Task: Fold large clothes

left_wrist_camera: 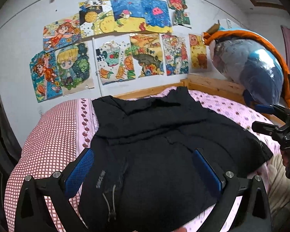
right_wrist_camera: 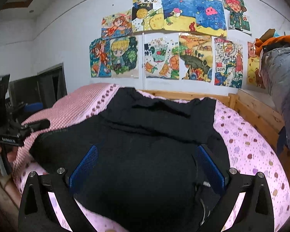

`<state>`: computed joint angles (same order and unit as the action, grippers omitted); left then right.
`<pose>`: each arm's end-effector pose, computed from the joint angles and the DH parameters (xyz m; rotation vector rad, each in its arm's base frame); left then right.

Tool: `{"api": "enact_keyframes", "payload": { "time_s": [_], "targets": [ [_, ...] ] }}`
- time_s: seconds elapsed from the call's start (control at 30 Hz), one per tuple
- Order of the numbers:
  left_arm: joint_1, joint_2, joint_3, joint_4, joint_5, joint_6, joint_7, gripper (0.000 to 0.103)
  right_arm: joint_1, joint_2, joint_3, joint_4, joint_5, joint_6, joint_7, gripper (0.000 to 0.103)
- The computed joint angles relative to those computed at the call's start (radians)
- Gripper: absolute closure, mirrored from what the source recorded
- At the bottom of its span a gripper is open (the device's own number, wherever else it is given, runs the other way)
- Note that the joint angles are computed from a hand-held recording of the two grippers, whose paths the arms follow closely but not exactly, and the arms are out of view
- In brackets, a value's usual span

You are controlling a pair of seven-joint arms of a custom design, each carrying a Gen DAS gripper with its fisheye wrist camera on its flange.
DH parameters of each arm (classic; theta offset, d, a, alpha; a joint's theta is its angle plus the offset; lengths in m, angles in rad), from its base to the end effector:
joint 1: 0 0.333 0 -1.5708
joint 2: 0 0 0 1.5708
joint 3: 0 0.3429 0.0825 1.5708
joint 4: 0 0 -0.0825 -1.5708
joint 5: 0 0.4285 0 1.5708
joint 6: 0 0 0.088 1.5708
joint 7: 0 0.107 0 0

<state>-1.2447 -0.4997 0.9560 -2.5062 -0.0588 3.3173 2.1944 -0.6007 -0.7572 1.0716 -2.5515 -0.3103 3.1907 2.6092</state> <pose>0.5029 -0.0958 0.5126 -0.9818 1.9996 -1.2045 0.4020 0.2948 0.4847 -1.4950 1.5034 -0.9673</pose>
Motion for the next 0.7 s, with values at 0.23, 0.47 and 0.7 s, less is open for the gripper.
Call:
{"api": "enact_keyframes", "payload": {
  "time_s": [0.23, 0.47, 0.7],
  "targets": [
    [0.014, -0.038, 0.013, -0.070, 0.046, 0.010, 0.066, 0.000, 0.071, 0.055, -0.015, -0.035, -0.019, -0.055, 0.013, 0.003],
    [0.068, -0.067, -0.010, -0.102, 0.053, -0.122, 0.194, 0.000, 0.133, 0.114, -0.062, -0.063, -0.065, -0.044, 0.015, 0.003],
    [0.207, 0.009, -0.131, -0.114, 0.038, -0.159, 0.290, 0.000, 0.227, 0.159, -0.125, -0.049, -0.157, -0.151, -0.040, 0.003]
  ]
}}
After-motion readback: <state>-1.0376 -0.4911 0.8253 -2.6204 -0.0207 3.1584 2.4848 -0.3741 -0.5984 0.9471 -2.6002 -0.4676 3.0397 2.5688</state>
